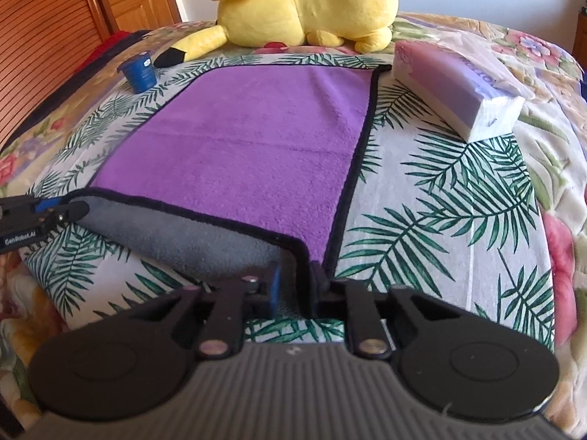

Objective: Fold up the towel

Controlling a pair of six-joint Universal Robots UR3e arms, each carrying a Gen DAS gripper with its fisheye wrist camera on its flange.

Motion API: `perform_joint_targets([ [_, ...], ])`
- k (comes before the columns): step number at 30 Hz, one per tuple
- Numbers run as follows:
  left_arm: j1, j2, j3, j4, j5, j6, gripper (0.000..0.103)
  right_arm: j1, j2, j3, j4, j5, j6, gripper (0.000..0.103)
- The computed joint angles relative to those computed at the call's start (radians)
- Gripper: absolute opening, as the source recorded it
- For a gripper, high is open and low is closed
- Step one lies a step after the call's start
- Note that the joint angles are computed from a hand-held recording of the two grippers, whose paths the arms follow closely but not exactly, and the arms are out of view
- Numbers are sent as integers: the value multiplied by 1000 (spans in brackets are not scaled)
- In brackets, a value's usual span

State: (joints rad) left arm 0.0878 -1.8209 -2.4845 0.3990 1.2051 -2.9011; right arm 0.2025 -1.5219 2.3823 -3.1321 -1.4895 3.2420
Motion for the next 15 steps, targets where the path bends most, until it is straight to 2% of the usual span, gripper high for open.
perform_joint_targets([
  [15,35,39,-34,78,-68,-14,0,28,-4,61,-190,-57,1,4],
])
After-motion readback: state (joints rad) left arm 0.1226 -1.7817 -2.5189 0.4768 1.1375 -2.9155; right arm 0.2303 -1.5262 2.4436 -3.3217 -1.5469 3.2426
